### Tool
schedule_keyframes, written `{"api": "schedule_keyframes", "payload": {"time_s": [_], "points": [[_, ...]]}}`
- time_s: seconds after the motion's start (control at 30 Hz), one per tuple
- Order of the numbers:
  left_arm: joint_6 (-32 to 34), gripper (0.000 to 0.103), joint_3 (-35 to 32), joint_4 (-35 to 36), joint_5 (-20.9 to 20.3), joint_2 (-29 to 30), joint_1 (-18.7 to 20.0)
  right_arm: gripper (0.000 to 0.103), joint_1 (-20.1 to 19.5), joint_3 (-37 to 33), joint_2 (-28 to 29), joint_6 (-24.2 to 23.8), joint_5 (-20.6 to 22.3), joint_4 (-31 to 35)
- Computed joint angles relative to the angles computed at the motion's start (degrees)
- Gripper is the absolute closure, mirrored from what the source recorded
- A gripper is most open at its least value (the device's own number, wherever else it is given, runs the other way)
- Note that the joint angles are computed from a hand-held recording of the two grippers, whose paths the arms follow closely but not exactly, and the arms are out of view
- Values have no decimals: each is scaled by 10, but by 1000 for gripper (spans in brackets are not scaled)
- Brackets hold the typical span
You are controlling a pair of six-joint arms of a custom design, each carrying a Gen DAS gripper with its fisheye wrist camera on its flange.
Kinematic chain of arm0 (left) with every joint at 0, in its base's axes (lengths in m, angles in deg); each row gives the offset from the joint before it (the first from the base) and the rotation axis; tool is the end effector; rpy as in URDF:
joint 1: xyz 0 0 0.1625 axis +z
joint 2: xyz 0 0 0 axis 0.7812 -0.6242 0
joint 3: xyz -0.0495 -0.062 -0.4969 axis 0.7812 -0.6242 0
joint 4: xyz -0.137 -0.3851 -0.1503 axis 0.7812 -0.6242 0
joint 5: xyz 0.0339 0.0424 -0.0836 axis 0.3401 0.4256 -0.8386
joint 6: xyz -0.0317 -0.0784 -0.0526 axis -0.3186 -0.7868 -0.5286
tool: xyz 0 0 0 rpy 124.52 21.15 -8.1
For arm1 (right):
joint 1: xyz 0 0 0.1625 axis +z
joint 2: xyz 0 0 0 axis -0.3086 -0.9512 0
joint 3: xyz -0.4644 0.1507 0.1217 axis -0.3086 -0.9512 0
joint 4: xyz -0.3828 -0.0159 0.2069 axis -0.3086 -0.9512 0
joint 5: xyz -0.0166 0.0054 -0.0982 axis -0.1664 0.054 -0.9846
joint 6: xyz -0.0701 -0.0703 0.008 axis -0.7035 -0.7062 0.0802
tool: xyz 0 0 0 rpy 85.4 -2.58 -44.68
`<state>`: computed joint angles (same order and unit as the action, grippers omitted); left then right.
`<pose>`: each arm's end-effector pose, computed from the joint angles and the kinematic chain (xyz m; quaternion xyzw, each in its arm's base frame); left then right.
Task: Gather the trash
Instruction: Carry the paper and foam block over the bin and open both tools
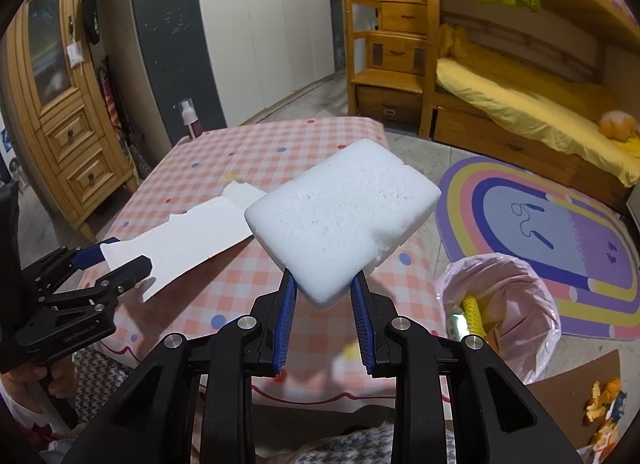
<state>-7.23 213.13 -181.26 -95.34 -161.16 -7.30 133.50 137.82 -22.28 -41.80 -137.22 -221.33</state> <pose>-0.0629 -0.3774 0.2395 0.0010 0.8154 -0.4306 0.3870 0.3344 -0.4698 0.0062 0.4146 -0.8666 0.2133 0.1777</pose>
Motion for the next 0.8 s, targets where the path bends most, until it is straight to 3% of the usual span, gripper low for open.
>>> {"api": "schedule_keyframes", "payload": {"time_s": [0.2, 0.43, 0.57, 0.8], "points": [[118, 38, -17, -146, -18, 65, -14, 75, -19, 19, -26, 3, -14, -31], [294, 38, -75, -307, -87, 169, -12, 75, -54, 45, -58, -5, -61, -91], [360, 38, -123, -337, -138, 213, 4, 75, -79, 52, -71, -7, -91, -116], [414, 38, -199, -325, -209, 284, 38, 74, -121, 59, -83, 9, -111, -122]]}}
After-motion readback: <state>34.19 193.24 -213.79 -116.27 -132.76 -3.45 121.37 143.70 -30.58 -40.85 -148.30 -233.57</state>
